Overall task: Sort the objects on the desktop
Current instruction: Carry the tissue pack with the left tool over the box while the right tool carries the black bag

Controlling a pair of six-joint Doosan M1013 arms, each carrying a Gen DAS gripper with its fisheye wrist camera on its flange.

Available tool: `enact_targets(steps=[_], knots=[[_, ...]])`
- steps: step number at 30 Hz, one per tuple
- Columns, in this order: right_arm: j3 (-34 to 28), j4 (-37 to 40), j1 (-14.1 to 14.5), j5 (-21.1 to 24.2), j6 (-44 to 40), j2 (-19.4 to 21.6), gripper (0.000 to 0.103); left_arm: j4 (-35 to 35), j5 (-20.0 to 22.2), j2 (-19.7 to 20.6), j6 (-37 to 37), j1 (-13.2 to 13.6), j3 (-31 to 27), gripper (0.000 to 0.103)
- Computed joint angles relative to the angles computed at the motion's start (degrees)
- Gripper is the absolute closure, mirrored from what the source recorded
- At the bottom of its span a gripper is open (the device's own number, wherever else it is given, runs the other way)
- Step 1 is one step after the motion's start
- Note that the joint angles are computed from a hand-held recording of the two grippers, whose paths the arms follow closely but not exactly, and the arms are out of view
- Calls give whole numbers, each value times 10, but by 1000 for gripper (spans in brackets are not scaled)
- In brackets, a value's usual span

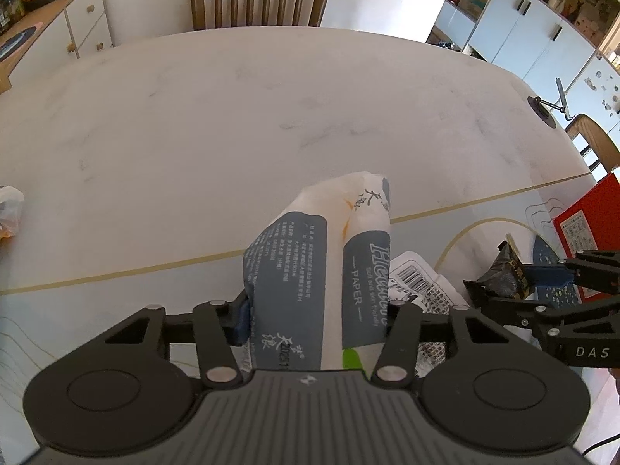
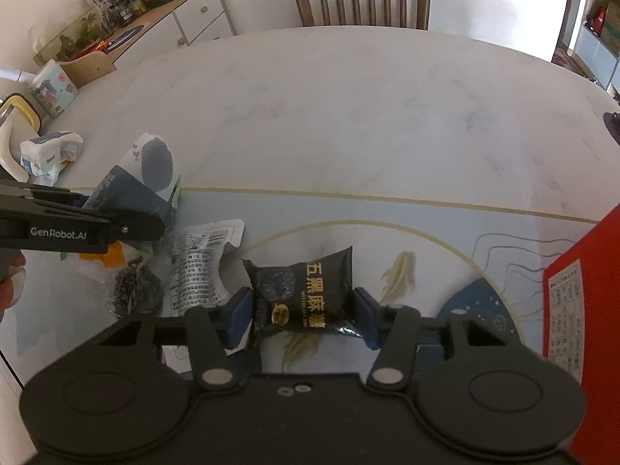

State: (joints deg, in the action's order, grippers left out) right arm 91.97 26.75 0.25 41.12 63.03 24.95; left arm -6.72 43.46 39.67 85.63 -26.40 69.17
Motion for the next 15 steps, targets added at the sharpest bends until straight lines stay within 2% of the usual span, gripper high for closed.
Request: enact_targets(steps=[15], knots=[[13,19,-6,-11,-9,-21,50,-5,-12,-23,5,-4,16,52]])
